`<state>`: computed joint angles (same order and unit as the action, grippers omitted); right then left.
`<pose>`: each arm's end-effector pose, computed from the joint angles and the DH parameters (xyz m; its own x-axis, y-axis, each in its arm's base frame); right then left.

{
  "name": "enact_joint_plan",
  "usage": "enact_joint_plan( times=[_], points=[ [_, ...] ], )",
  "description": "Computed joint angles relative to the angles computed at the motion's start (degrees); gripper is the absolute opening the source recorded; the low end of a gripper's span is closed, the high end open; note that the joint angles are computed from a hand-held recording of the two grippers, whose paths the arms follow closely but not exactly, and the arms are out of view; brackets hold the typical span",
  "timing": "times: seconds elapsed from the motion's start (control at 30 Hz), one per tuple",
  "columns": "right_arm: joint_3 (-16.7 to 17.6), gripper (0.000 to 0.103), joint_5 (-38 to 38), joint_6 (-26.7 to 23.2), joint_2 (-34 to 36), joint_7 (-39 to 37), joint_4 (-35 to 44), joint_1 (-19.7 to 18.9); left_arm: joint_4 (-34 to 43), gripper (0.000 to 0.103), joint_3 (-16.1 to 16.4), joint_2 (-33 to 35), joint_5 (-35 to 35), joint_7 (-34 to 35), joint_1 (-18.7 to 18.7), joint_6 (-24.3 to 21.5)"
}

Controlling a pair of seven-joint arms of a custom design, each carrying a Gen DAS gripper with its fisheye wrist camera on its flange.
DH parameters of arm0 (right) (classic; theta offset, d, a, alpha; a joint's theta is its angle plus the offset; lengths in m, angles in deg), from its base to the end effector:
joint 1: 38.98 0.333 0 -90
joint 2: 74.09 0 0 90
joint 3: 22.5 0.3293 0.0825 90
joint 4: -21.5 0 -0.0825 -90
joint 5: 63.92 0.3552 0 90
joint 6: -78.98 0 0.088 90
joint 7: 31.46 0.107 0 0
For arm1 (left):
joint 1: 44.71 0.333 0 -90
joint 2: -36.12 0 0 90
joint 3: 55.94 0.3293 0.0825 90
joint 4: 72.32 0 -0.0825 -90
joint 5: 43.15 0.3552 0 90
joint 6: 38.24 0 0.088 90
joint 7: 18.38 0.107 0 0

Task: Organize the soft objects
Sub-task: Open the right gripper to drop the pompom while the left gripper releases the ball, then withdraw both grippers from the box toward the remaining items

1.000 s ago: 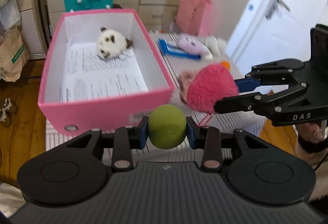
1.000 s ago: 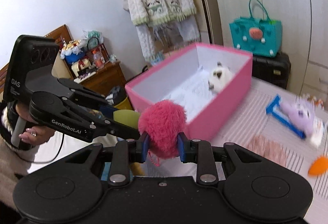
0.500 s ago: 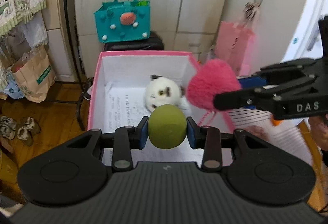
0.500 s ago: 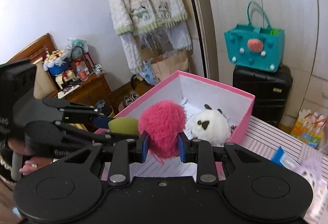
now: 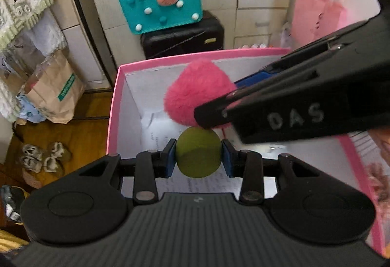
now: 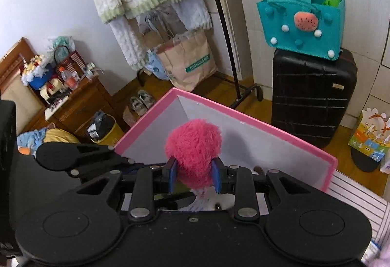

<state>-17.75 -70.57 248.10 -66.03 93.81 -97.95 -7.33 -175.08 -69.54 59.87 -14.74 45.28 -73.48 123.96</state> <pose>0.4767 0.3583 0.4751 0.2181 -0.9234 -0.3158 -0.8105 0.0088 -0.5856 0.4949 -0.4550 0.4245 -0.5987 -0.8004 -0.0297 -0.6191 0.4860 -0.6168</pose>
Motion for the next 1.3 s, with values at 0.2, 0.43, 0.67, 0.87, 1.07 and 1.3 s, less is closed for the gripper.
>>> enact_joint_plan(
  times=[0.2,0.43,0.67,0.87,1.07,1.3],
  points=[
    [0.12,0.037,0.53,-6.3,3.11,-1.25,4.57,-0.26,6.04,0.039,2.54,3.09,5.49,-0.82,-4.45,-9.15],
    [-1.38,0.042,-2.34,-4.81,0.67,1.29,1.83,0.26,7.55,0.046,1.54,3.98,5.51,-3.37,-3.61,-8.55],
    [3.11,0.042,5.36,1.91,-8.2,-1.72,-7.89,-3.41,-1.46,0.049,0.05,-3.38,2.84,-3.57,-0.27,-2.96],
    [8.62,0.045,-7.37,0.32,-16.4,8.64,-13.24,-7.95,-14.43,0.055,-2.98,-14.11,-2.7,0.05,4.74,5.28],
    [12.42,0.051,-4.57,-1.33,-23.08,6.09,-16.64,-9.1,-21.79,0.062,-6.13,-22.52,-13.69,11.78,5.89,7.72],
    [17.35,0.065,-3.09,-3.62,-31.22,6.49,-20.09,-11.16,-27.77,0.073,-3.16,-30.65,-33.19,28.98,-1.84,7.02]
  ],
)
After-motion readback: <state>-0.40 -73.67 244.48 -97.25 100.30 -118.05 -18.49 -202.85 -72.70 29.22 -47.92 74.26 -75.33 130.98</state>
